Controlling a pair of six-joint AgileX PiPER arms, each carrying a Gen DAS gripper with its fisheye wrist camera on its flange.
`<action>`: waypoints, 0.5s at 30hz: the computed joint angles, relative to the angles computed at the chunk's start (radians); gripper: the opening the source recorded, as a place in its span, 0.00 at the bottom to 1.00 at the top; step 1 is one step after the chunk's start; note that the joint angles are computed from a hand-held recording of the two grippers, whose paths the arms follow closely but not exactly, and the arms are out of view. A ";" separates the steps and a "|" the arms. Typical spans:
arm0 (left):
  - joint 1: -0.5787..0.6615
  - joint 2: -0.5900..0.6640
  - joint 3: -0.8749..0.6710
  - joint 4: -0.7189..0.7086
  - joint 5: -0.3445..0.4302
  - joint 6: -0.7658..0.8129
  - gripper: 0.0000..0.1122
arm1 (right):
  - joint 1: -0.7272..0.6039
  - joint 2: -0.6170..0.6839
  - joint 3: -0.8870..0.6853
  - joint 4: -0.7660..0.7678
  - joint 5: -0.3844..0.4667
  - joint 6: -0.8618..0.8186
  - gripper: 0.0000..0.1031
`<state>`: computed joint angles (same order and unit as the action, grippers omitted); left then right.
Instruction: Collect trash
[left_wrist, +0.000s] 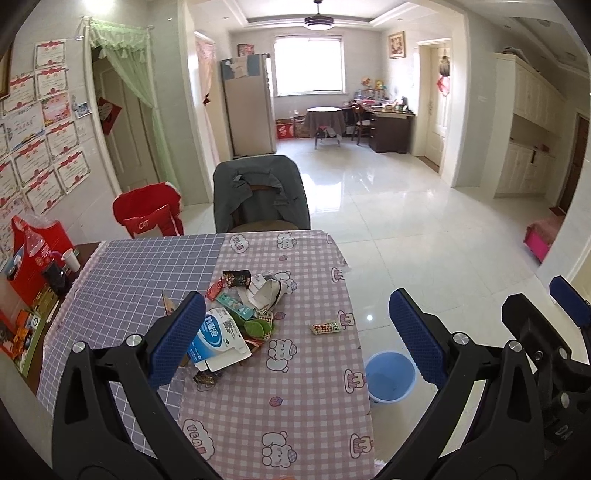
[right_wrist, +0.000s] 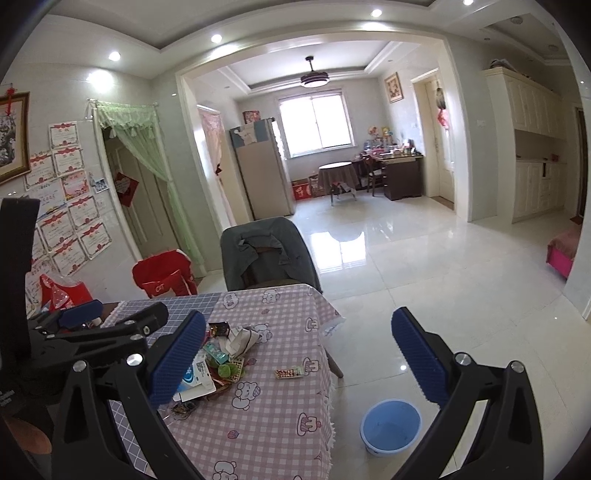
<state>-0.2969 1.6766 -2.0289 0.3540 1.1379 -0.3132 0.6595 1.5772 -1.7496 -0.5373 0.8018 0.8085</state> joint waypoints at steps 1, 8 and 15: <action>-0.006 0.001 0.001 0.015 0.006 -0.016 0.87 | -0.016 0.002 -0.001 0.034 -0.014 -0.030 0.96; -0.007 0.022 -0.019 0.065 0.065 -0.084 0.87 | -0.098 0.026 -0.016 0.242 -0.075 -0.181 0.96; 0.087 0.030 -0.003 -0.035 0.027 0.012 0.87 | -0.056 0.092 -0.074 0.187 -0.021 -0.101 0.96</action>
<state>-0.2099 1.7067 -2.0319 0.3190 1.1653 -0.3012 0.6034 1.6692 -1.8239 -0.3499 0.7810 0.7076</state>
